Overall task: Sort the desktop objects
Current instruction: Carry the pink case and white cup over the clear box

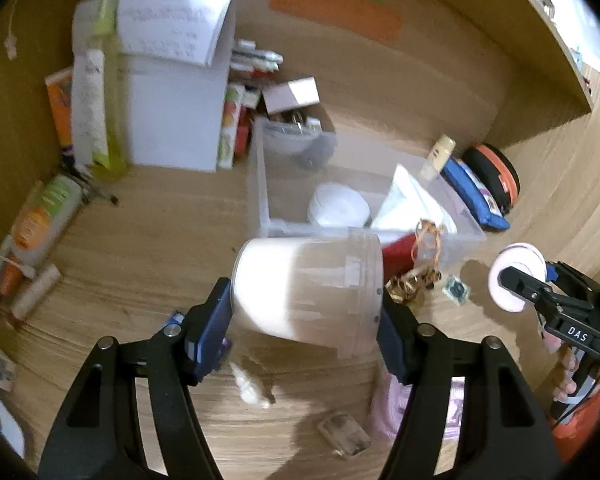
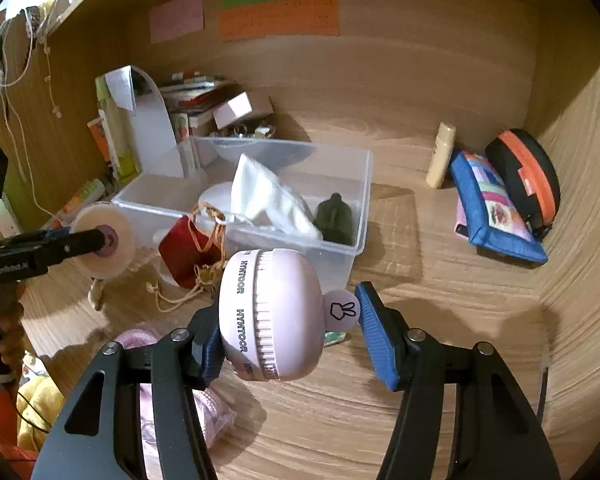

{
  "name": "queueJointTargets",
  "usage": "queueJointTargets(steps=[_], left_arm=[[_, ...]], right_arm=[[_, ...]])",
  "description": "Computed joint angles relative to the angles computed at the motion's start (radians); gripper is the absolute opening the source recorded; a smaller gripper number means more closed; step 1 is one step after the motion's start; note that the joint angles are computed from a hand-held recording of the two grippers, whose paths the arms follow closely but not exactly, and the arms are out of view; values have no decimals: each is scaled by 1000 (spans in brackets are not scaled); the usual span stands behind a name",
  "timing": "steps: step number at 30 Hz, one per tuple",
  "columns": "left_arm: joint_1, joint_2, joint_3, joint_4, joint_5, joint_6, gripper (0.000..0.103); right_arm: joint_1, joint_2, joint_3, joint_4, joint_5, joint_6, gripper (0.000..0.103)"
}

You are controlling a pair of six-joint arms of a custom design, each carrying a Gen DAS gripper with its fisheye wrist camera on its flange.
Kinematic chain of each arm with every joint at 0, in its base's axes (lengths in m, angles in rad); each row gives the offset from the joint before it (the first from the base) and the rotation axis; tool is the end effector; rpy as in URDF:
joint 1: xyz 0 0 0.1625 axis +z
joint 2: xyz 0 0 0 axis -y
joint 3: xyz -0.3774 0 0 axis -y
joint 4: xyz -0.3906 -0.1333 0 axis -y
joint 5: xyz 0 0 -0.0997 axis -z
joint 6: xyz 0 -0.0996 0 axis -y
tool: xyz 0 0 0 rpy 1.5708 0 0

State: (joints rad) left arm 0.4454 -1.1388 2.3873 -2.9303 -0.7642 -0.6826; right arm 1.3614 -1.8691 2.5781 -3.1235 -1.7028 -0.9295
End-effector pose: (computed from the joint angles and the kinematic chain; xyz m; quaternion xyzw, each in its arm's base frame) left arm -0.2621 -0.3525 0.0773 0.1804 0.9007 -0.3395 0.2023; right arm 0.0499 -0.3435 0.2778 0.2955 -0.8615 0.3116 0.2710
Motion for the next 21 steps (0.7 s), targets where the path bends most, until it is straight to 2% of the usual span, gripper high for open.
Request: queueJointTargets(steps=[10,21], left_arm=[[-12,-23,-25,-40,53,60,65],[31,51,-130,-118,48,188,65]], right_arm=[[34,3,-27,-22,6,19,55],[61,64,-96,-44,15,46,55]])
